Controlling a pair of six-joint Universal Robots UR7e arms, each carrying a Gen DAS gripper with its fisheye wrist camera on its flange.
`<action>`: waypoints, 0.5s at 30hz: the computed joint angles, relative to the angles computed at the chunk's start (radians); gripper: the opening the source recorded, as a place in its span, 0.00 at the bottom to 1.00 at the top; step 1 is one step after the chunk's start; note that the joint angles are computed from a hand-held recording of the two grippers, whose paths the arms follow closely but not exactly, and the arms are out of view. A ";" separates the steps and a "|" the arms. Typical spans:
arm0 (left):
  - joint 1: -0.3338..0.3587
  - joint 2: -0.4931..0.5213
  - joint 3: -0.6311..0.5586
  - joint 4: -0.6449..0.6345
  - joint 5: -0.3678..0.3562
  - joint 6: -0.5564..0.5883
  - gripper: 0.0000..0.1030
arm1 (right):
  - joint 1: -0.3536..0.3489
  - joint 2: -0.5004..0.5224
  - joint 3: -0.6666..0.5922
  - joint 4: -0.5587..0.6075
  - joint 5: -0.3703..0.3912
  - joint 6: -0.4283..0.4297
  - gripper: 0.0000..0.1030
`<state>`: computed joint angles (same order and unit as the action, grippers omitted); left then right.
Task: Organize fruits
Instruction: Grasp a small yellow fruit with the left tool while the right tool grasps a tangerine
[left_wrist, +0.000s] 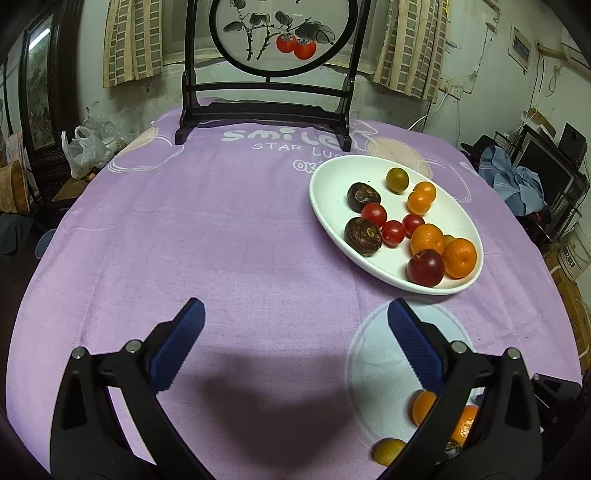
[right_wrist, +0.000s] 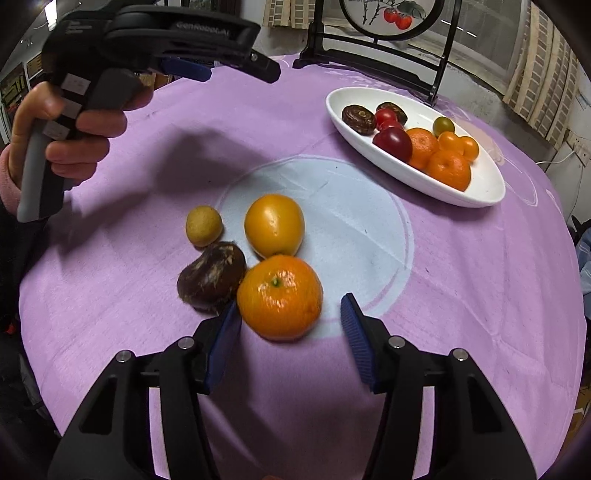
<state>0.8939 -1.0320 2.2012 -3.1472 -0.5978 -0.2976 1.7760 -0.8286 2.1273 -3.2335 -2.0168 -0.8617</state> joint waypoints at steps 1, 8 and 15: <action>-0.001 0.000 0.001 -0.005 0.001 0.003 0.98 | -0.002 -0.001 -0.003 0.012 0.009 0.006 0.46; 0.000 -0.025 0.013 -0.002 -0.042 0.013 0.98 | -0.007 -0.018 0.020 -0.032 0.012 0.086 0.43; 0.004 -0.052 0.076 0.000 -0.255 0.287 0.94 | -0.079 -0.131 0.121 -0.116 0.178 0.267 0.43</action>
<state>0.8983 -1.0839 2.2776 -3.1474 -0.8530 -0.0106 1.6970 -0.9593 2.2479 -3.3498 -1.8390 -0.5946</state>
